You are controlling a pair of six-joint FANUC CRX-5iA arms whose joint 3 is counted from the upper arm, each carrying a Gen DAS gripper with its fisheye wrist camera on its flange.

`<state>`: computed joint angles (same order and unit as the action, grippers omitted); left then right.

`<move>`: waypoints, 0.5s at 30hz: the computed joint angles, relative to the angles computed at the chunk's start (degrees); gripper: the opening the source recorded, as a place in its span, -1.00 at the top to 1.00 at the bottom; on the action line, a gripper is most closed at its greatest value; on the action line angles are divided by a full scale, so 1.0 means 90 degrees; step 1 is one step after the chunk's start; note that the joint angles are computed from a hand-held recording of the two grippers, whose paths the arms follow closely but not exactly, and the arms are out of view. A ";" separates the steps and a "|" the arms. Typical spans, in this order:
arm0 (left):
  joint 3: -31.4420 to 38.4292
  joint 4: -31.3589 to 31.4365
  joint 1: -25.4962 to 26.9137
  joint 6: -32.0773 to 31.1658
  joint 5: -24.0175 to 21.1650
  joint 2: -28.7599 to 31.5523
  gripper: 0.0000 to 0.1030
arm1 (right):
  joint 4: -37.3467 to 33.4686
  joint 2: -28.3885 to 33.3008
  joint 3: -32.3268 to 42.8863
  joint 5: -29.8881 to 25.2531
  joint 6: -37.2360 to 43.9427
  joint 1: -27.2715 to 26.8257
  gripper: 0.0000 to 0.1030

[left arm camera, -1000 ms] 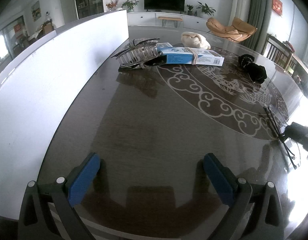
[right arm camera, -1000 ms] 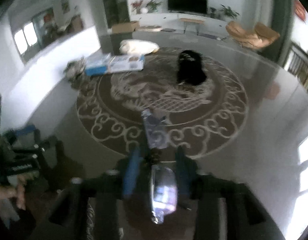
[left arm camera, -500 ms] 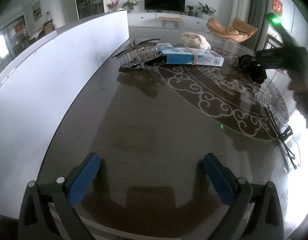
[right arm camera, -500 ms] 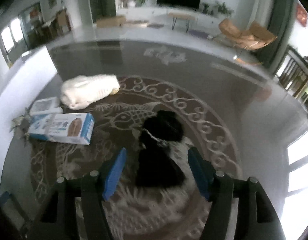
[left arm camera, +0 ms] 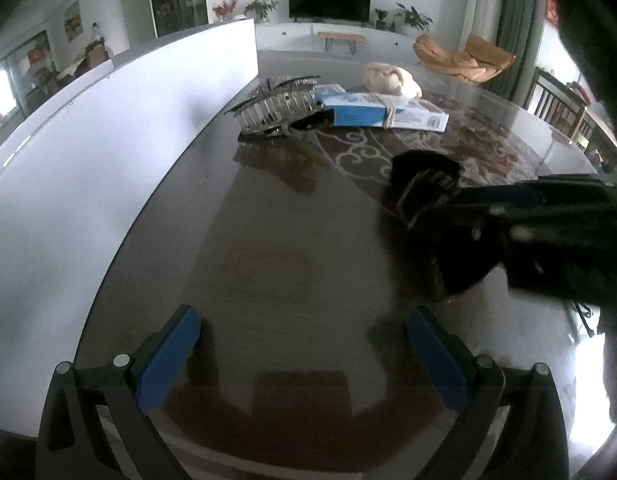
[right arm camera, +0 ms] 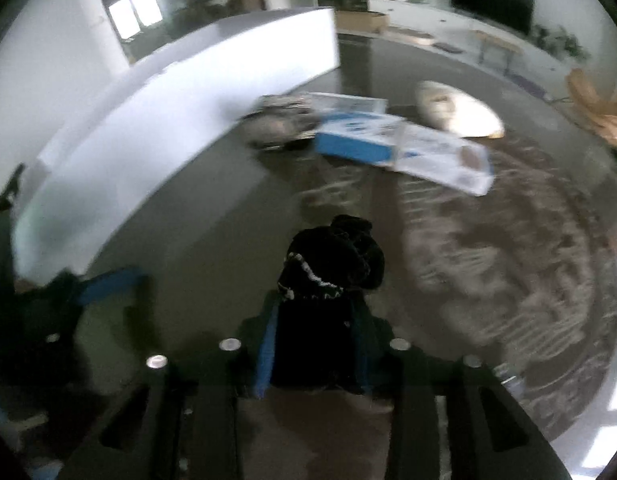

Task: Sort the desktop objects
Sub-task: 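Grasp the black cap with the left tool while the right tool grasps the clear safety glasses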

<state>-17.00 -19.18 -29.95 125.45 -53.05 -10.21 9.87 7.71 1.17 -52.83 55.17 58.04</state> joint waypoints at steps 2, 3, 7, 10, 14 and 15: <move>-0.0338 0.0634 0.0286 -0.0441 0.0370 -0.0266 -1.00 | 0.0256 -0.0407 -0.0468 0.0498 -0.0385 0.0096 -0.35; -0.0750 0.1382 0.0597 -0.1003 0.0819 -0.0538 -1.00 | 0.0528 -0.0603 -0.0721 0.0684 -0.0664 0.0144 -0.49; -0.1413 0.2465 0.0915 -0.1876 0.1593 -0.1059 -1.00 | 0.1613 -0.1485 -0.1607 0.0896 -0.1652 0.0129 -0.62; -0.1273 0.2603 0.0834 -0.1991 0.1777 -0.0882 -1.00 | 0.2081 -0.1916 -0.1967 0.0401 -0.1970 0.0059 -0.62; -0.0071 0.1661 0.0318 -0.1472 0.1114 0.0184 -1.00 | 0.1721 -0.2258 -0.2074 -0.0248 -0.1680 -0.0124 -0.62; 0.0325 0.1280 0.0154 -0.1260 0.0792 0.0512 -1.00 | 0.1407 -0.2295 -0.2016 -0.0371 -0.1429 -0.0166 -0.62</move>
<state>-14.07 -7.66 -28.56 114.11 -45.92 -5.60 22.53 -12.95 -16.98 -56.17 42.31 56.55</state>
